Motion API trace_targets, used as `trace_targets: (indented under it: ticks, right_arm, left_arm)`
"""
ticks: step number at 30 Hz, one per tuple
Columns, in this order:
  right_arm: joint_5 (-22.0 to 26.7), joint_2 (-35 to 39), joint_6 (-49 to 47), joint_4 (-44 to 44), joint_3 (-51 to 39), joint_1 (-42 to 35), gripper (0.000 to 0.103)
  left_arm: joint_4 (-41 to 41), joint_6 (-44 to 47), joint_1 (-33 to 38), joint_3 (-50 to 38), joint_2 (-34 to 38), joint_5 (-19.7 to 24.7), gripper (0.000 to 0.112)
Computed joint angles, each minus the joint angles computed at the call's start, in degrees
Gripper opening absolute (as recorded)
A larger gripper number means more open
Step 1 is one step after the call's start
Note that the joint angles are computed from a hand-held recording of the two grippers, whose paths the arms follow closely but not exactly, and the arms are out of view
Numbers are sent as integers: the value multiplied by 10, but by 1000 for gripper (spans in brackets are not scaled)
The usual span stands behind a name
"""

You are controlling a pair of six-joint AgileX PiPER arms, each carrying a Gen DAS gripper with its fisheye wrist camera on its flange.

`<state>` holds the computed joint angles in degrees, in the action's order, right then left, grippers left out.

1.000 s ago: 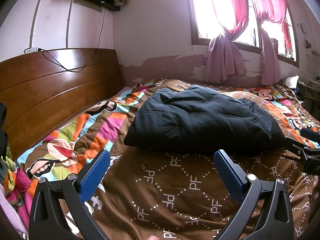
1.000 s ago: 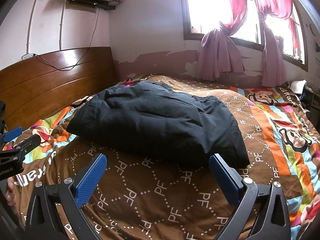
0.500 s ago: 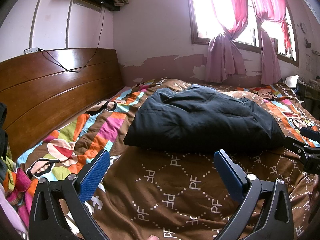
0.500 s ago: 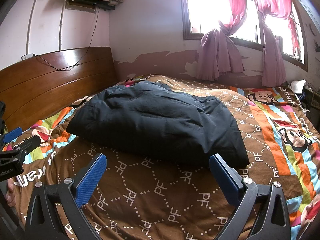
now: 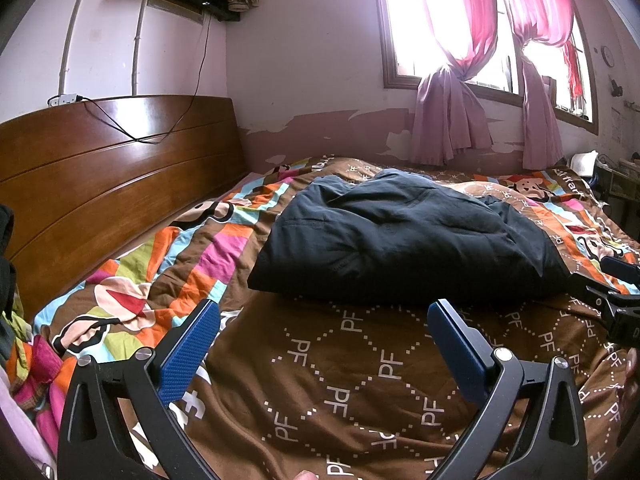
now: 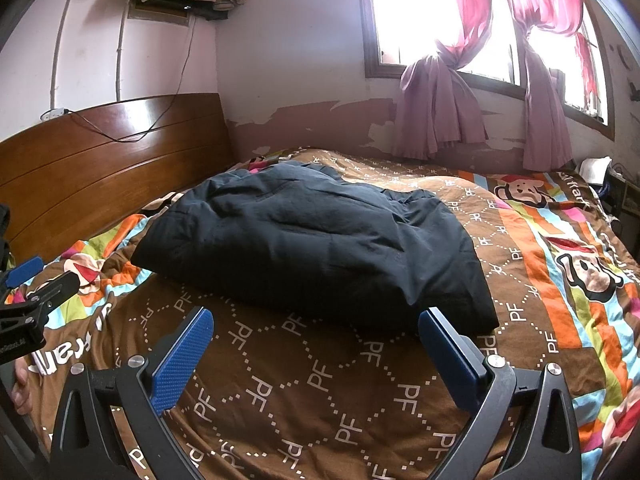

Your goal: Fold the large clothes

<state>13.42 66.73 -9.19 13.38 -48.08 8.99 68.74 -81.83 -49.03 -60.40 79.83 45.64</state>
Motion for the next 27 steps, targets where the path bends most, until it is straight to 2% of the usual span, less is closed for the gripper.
trace_targets:
  ticks: [27]
  right_arm:
    - [0,0,9,-9,-1,1,103]
  left_arm:
    - [1,-1,-1,0,0,0,102]
